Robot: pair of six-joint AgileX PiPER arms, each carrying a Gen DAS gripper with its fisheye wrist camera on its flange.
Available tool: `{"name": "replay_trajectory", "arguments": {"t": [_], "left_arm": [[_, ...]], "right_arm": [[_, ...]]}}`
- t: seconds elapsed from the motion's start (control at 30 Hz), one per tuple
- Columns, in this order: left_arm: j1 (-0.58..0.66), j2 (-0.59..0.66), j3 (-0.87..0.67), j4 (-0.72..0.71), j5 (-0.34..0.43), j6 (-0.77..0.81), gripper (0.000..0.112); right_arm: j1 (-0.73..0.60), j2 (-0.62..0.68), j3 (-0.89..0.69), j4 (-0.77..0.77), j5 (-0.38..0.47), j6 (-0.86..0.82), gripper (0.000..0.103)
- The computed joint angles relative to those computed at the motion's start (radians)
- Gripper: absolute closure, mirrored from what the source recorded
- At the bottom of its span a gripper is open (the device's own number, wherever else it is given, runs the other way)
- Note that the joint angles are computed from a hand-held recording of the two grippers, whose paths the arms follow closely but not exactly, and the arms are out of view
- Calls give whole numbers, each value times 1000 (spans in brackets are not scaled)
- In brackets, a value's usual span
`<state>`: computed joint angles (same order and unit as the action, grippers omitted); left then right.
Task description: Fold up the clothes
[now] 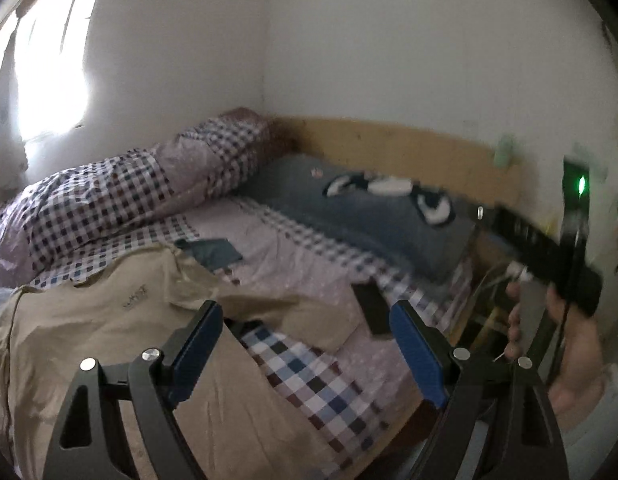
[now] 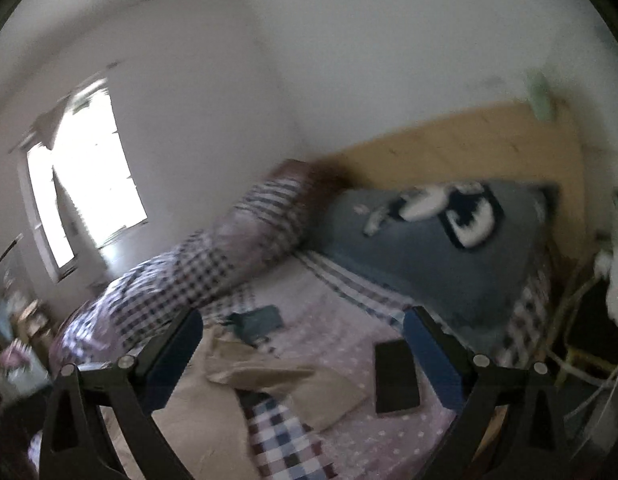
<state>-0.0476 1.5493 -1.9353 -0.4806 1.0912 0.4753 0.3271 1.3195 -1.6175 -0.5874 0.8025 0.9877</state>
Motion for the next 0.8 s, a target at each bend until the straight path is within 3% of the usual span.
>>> {"name": "replay_trajectory", "arguments": {"t": [0.07, 0.27, 0.43, 0.5, 0.67, 0.8], "left_arm": [[-84, 11, 72, 78, -95, -19, 24], [-245, 134, 142, 236, -263, -93, 24], [-347, 283, 92, 350, -347, -128, 24], [-387, 351, 56, 420, -381, -155, 24], [-433, 509, -74, 475, -379, -174, 27], [-460, 624, -180, 513, -337, -171, 36]], "right_arm": [[-73, 13, 63, 0, -60, 38, 0], [-221, 36, 285, -37, -225, 192, 0], [-279, 92, 347, 25, -269, 132, 0], [-285, 106, 357, -17, -267, 158, 0], [-276, 98, 398, -223, -230, 358, 0], [-300, 82, 425, -242, -244, 409, 0]]}}
